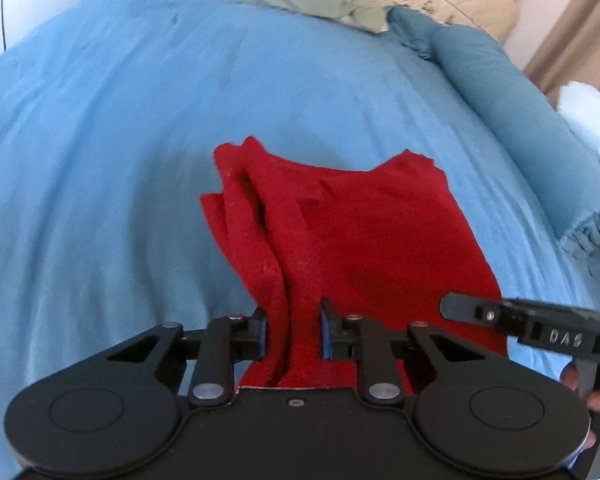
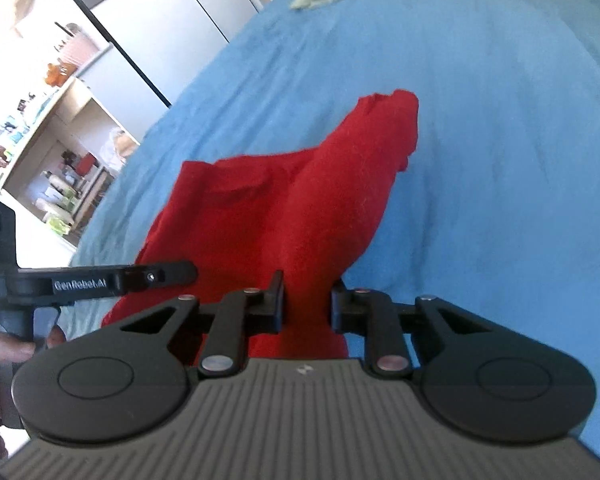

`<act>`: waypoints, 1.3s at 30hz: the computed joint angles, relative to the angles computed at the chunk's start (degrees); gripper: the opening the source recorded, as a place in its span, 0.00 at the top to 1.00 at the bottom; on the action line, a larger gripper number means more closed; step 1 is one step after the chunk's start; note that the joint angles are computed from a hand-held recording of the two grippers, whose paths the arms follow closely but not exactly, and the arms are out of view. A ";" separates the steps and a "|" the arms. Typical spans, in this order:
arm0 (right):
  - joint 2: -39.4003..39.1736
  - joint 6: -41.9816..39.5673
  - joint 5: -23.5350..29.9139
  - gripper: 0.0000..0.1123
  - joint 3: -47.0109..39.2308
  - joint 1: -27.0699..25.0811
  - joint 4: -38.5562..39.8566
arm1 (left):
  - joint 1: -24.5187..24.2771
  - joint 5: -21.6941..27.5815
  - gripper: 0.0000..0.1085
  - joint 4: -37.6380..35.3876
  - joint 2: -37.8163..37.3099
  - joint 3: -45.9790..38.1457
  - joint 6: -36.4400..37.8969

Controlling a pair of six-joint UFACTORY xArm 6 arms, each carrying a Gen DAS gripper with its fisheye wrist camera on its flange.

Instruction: Fold small clothes

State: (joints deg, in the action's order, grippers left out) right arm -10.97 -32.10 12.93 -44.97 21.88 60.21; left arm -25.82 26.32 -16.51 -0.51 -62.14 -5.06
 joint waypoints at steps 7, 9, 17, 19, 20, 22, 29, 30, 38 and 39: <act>-18.62 11.60 7.24 0.68 11.95 -4.39 -12.64 | -6.11 0.31 0.76 6.02 -9.80 7.44 -10.51; -25.17 14.95 9.81 0.68 16.53 -6.05 -16.83 | -8.54 0.01 0.76 6.80 -11.10 9.38 -13.71; -35.76 13.00 10.25 0.68 31.16 -11.48 -14.73 | -14.68 -5.57 0.76 16.24 -8.07 13.60 -24.65; -35.92 8.99 9.24 0.67 32.77 -11.52 -11.54 | -15.18 -6.60 0.74 22.56 -6.80 13.37 -29.49; -35.78 7.16 8.51 0.67 33.09 -11.18 -10.14 | -15.30 -6.76 0.73 25.16 -6.45 13.37 -31.34; -35.35 5.14 7.73 0.65 33.03 -10.42 -9.02 | -15.42 -5.40 0.65 29.98 -6.04 12.60 -34.44; -40.35 5.70 9.86 0.12 34.49 -13.17 -15.22 | -15.96 0.17 0.26 47.49 -9.33 13.03 -48.97; -42.33 6.77 9.68 0.12 35.32 -13.05 -17.39 | -16.43 1.71 0.26 48.56 -9.91 12.99 -50.36; -42.47 18.88 9.33 0.12 37.93 -13.83 -37.40 | -15.18 3.36 0.21 47.97 -8.32 13.58 -51.32; -41.87 18.97 8.31 0.12 38.35 -13.80 -36.87 | -15.27 3.17 0.20 48.38 -7.74 13.51 -51.76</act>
